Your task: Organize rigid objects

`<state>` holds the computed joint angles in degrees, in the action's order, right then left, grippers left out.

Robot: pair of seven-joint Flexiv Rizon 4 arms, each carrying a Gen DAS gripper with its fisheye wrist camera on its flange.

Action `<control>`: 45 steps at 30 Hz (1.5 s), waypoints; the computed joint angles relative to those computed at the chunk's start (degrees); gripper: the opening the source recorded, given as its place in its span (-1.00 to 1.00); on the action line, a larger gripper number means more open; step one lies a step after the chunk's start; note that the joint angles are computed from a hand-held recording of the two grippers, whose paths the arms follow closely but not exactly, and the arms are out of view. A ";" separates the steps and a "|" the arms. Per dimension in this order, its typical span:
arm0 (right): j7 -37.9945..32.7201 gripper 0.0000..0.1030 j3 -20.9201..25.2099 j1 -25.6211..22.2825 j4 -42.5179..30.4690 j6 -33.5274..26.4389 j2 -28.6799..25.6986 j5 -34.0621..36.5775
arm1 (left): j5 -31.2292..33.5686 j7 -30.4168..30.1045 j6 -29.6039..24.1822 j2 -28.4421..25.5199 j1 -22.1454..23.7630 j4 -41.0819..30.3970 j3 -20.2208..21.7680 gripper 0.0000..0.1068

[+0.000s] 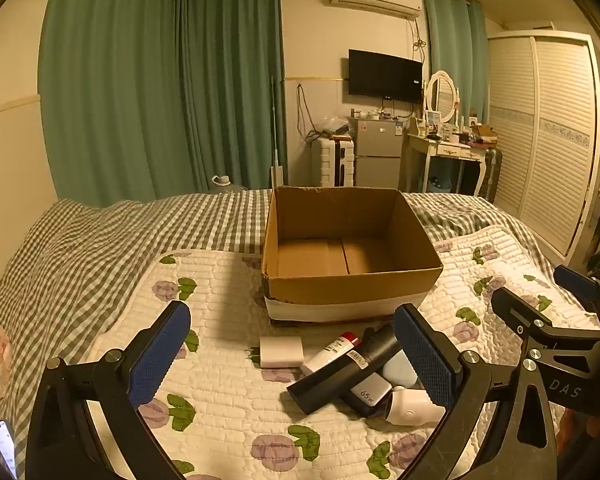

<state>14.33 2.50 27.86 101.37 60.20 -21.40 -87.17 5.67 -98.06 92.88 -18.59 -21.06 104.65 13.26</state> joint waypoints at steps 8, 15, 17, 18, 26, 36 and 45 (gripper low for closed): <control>-0.21 1.00 -0.01 0.07 -0.07 0.07 -0.05 0.22 | 0.56 -0.57 -0.30 0.00 -0.30 -0.23 0.35 0.93; -0.34 1.00 0.02 0.17 -0.12 0.11 -0.22 0.50 | 0.92 -0.88 -0.31 0.01 -0.23 -0.28 0.33 0.93; -0.29 1.00 -0.03 0.18 -0.12 0.21 -0.27 0.47 | 0.98 -0.93 -0.32 0.02 -0.20 -0.29 0.29 0.93; -0.26 1.00 -0.04 0.21 -0.12 0.18 -0.27 0.47 | 1.05 -0.91 -0.37 0.06 -0.17 -0.30 0.30 0.93; -0.47 1.00 -0.10 0.17 -0.11 0.63 -0.36 0.77 | 1.26 -1.29 -0.30 0.04 -0.27 -0.29 0.42 0.93; -0.53 1.00 -0.12 0.13 -0.07 0.95 -0.37 0.81 | 1.14 -1.05 -0.22 -0.04 0.02 -0.36 0.10 0.93; -0.70 1.00 -0.13 0.18 -0.07 1.07 -0.40 1.03 | 1.04 -0.96 -0.13 -0.06 -0.11 -0.30 0.23 0.93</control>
<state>13.63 2.37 28.04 101.30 61.27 -21.80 -86.14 6.71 -99.03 92.75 -18.64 -21.17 104.35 13.49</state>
